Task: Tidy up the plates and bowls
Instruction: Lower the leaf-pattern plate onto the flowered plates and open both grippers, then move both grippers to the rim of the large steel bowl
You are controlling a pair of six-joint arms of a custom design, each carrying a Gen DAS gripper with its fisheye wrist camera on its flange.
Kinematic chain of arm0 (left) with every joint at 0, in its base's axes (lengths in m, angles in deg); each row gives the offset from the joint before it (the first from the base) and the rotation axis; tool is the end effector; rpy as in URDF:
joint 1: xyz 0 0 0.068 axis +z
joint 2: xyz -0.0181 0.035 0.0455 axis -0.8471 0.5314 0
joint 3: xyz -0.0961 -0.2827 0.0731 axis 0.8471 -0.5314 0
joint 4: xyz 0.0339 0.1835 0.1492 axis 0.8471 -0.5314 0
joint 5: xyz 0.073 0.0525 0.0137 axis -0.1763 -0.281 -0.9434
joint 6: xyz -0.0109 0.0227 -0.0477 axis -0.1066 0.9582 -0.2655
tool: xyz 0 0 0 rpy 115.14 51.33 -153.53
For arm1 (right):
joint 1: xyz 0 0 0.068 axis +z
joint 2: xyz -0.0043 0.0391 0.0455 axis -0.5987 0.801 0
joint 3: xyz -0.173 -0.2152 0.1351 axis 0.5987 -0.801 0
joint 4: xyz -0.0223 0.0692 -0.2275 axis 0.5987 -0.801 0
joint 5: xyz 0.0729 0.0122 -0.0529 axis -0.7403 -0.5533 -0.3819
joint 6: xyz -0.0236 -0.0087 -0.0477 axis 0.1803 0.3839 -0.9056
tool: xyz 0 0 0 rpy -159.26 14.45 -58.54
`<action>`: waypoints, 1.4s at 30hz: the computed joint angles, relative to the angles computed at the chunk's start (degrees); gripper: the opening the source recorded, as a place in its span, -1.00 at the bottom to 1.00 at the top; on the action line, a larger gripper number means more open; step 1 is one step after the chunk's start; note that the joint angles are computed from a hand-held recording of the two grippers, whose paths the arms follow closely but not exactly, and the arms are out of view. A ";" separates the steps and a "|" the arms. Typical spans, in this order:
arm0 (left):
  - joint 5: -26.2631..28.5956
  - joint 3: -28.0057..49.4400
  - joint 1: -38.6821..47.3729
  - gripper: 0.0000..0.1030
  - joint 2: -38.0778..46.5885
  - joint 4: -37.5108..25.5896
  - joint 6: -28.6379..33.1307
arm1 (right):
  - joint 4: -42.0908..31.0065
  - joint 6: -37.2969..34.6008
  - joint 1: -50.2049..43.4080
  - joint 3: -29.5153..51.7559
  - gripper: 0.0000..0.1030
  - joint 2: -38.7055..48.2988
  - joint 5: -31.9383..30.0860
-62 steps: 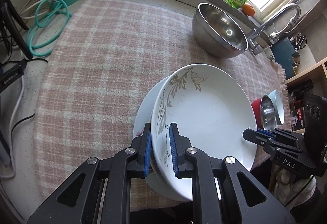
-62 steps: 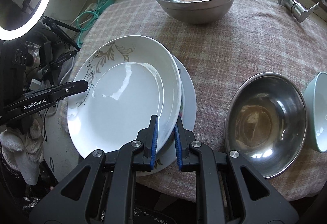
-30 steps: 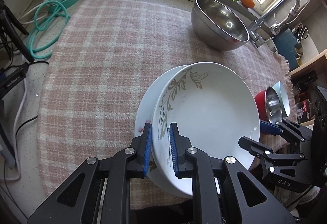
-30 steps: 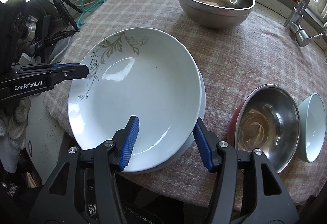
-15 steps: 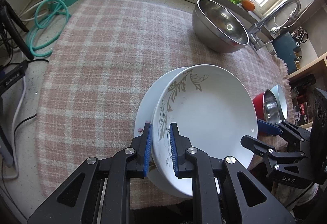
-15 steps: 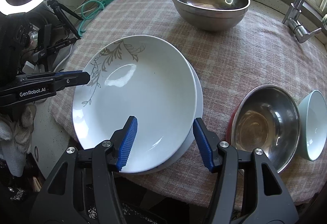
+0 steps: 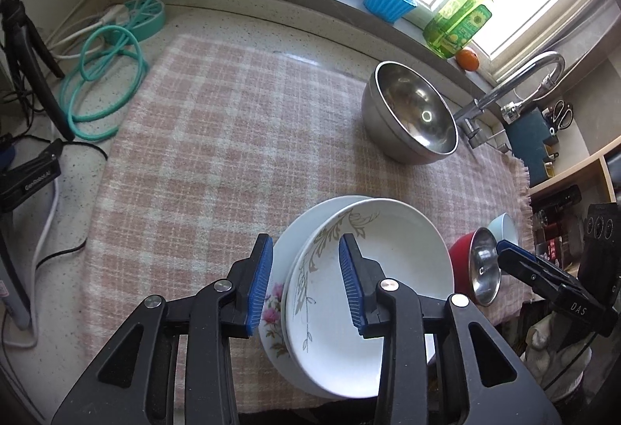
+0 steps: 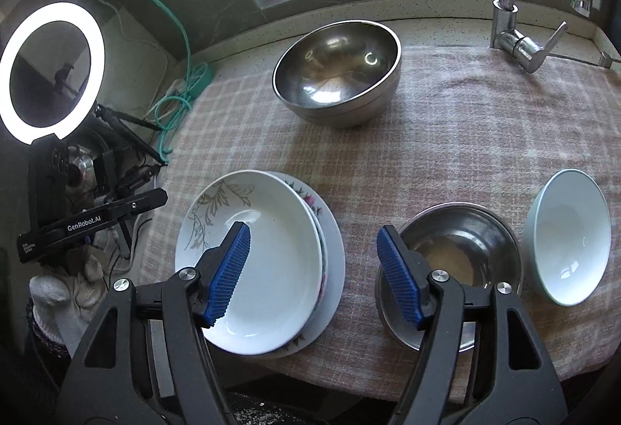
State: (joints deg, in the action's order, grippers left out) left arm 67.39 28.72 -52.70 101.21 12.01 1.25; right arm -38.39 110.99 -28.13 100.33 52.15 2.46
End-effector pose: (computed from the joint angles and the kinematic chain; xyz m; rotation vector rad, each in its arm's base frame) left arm 0.3613 0.0146 0.1608 0.5465 2.7047 -0.6627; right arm 0.2029 0.0366 0.1811 0.4563 2.5896 0.4549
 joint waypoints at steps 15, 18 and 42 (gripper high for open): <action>3.20 8.92 -5.73 -0.35 3.02 -1.25 -5.42 | 3.23 1.09 -16.21 1.52 0.37 -1.12 -6.20; 3.81 12.20 -8.33 -0.35 5.04 -2.31 -6.82 | 6.87 2.49 -18.08 1.88 0.37 3.49 -8.69; 1.37 40.63 -17.24 -0.54 26.68 -13.32 -13.46 | 4.91 1.61 -17.88 22.35 -0.43 32.90 -9.64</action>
State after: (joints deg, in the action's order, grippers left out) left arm 68.77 69.36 -69.94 127.89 -1.31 -12.21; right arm -33.48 112.60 -46.01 122.68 85.05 -7.18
